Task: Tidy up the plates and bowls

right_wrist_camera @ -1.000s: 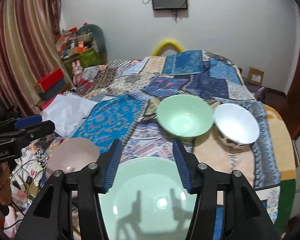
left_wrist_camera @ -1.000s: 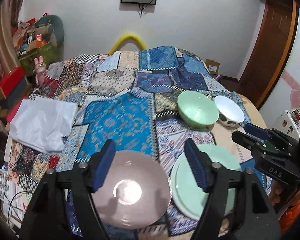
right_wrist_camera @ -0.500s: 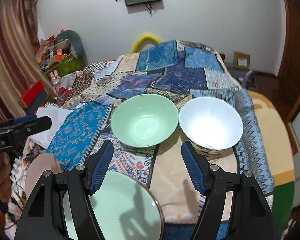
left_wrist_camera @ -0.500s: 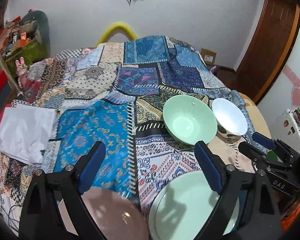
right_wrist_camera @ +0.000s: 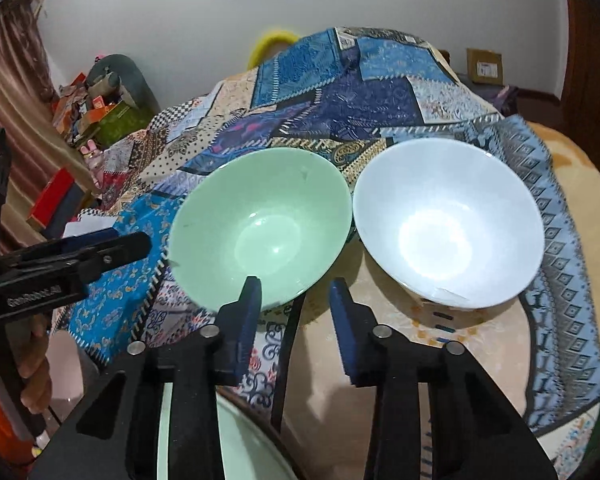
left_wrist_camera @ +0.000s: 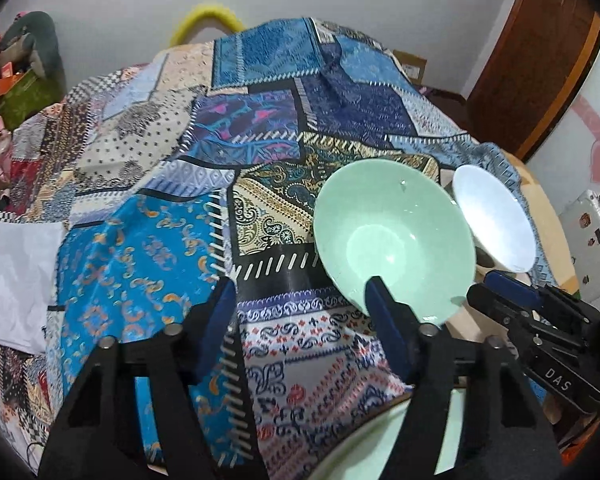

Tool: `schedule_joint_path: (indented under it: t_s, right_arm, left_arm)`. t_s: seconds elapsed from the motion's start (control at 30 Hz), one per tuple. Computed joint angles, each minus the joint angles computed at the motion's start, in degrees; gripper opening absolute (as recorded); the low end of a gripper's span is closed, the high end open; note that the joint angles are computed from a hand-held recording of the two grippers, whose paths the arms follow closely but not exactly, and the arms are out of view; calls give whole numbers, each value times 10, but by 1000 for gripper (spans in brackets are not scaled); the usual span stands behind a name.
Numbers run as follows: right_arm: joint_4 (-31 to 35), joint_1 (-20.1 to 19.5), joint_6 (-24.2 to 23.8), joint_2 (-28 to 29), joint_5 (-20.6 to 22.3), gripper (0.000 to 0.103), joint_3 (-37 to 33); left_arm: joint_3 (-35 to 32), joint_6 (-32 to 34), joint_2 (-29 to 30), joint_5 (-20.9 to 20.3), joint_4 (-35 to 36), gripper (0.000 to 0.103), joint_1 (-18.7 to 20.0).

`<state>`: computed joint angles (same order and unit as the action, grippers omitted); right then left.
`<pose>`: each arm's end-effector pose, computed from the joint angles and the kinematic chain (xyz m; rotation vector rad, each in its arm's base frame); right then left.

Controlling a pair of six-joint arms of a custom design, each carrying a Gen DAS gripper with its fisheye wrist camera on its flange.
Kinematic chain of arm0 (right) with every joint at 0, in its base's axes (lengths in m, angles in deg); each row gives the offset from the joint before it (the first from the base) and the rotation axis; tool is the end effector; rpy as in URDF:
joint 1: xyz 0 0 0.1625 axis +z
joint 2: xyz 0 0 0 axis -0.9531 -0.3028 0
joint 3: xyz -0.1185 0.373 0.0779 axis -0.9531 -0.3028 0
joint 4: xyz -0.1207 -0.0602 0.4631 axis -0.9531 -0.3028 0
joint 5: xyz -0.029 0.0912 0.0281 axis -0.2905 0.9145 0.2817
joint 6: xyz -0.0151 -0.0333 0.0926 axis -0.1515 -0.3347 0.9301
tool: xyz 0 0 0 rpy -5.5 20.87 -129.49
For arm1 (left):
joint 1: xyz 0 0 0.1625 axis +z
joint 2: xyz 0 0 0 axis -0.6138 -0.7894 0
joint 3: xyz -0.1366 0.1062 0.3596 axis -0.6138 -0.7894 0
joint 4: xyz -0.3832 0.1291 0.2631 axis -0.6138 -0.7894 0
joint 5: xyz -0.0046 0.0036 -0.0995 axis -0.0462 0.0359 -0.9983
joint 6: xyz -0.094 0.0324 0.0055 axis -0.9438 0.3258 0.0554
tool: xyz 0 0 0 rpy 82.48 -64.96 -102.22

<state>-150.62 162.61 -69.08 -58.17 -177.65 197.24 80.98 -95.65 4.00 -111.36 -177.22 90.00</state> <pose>0.1152 -0.5926 0.1605 0.7216 -2.6562 0.5748 -0.2022 -0.6011 0.0977 0.1211 2.3714 -0.7078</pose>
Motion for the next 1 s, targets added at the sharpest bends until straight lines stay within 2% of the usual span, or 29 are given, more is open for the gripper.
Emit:
schedule_joint_path:
  t_s: [0.17,0.4,0.53,0.7,0.73,0.93,1.0]
  right_arm:
    - [7,-3,20,14,0,32,-13]
    - [5,-2,31,32,-9,32,-25]
    - [13,-3,43,40,-9,32,-34]
    - [17,0,47,46,-12,32,-41]
    - [16,1,43,48,-15,31,-42]
    - [17,1,36,48,-19,22,-43]
    - [13,2,28,44,-20,22,-38]
  left_arm:
    - [-25,19,24,-18,-5,52,21]
    - [-49,47,48,-28,-19,44,37]
    - [-68,52,62,-44,-11,36,47]
    - [-88,58,79,-64,2,20,58]
    - [-90,64,80,-75,3,14,60]
    - [-80,55,76,-53,11,14,47]
    - [-75,50,73,-48,17,14,43]
